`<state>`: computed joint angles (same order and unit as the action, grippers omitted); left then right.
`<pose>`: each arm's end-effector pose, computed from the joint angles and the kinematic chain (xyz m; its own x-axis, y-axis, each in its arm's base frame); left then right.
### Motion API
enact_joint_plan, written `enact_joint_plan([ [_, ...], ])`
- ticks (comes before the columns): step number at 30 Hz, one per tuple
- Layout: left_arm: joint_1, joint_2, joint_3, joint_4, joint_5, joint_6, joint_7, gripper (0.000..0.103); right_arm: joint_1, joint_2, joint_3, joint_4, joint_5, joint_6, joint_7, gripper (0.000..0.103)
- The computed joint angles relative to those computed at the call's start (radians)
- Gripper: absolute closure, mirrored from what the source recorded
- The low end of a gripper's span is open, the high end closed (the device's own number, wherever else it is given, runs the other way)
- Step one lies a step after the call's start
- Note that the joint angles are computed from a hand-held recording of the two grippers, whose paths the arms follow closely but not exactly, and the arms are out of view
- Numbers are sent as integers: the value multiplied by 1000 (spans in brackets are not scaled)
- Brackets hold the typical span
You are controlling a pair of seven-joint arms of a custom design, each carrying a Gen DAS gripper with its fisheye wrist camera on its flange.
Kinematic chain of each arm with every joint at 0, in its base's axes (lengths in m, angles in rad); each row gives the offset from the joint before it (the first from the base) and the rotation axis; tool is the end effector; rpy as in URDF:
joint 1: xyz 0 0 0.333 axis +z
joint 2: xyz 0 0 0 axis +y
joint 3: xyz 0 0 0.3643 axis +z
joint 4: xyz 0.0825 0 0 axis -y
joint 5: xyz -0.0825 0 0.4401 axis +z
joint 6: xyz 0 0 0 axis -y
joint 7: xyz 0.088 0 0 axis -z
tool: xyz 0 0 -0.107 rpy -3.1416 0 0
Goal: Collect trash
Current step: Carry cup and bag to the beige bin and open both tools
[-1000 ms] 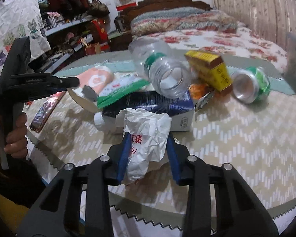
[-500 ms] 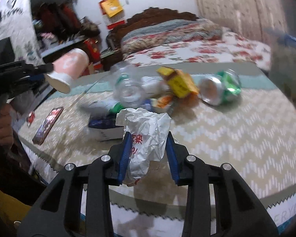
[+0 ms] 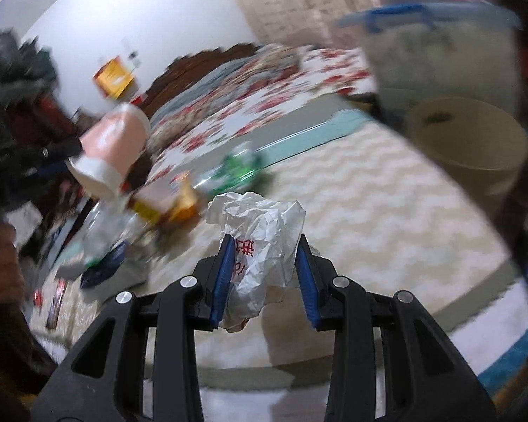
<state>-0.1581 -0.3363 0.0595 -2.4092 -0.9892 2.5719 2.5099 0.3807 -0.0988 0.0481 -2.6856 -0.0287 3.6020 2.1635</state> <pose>0.5073 -0.0347 0.5057 -0.4121 -0.8484 0.3324 -0.7303 0.0893 -0.6773 0.4399 0.2053 0.3913 0.1019 -0.8831 -0.4579 -0.6319 0.2980 -0.7154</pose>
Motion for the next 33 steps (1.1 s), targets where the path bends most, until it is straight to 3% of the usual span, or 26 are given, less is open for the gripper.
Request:
enact_joint_plan([
  [5, -48, 184, -93, 142, -7, 0, -6, 85, -76, -17, -51, -24, 48, 31, -21, 66],
  [10, -52, 391, -216, 314, 87, -7, -105, 84, -165, 27, -164, 2, -153, 44, 150, 66],
  [15, -46, 530, -299, 437, 199, 21, -202, 82, -259, 89, -165, 70, -271, 3, 236, 63],
  [17, -50, 587, -325, 488, 248, 49, -243, 76, -301, 113, -160, 98, -354, -7, 299, 54],
  [18, -52, 602, -334, 500, 271, 68, -267, 69, -327, 126, -159, 116, -419, -7, 352, 38],
  [19, -64, 627, -333, 520, 317, 91, -317, 52, -349, 138, -147, 129, -432, -6, 371, 26],
  [20, -65, 637, -338, 527, 343, 101, -345, 47, -351, 142, -140, 125, -376, 5, 338, 26],
  [22, -48, 644, -355, 532, 366, 103, -376, 47, -364, 137, -118, 119, -306, 14, 283, 26],
  [26, 53, 575, -432, 466, 247, 94, -281, 47, -357, 120, -92, 81, -154, 80, 183, 26],
  [29, 95, 476, -426, 381, 107, 46, -176, 47, -361, 120, -89, 76, -208, 110, 242, 33],
  [33, 91, 307, -363, 215, -7, 22, -31, 47, -353, 126, -74, 90, -331, 135, 319, 43],
])
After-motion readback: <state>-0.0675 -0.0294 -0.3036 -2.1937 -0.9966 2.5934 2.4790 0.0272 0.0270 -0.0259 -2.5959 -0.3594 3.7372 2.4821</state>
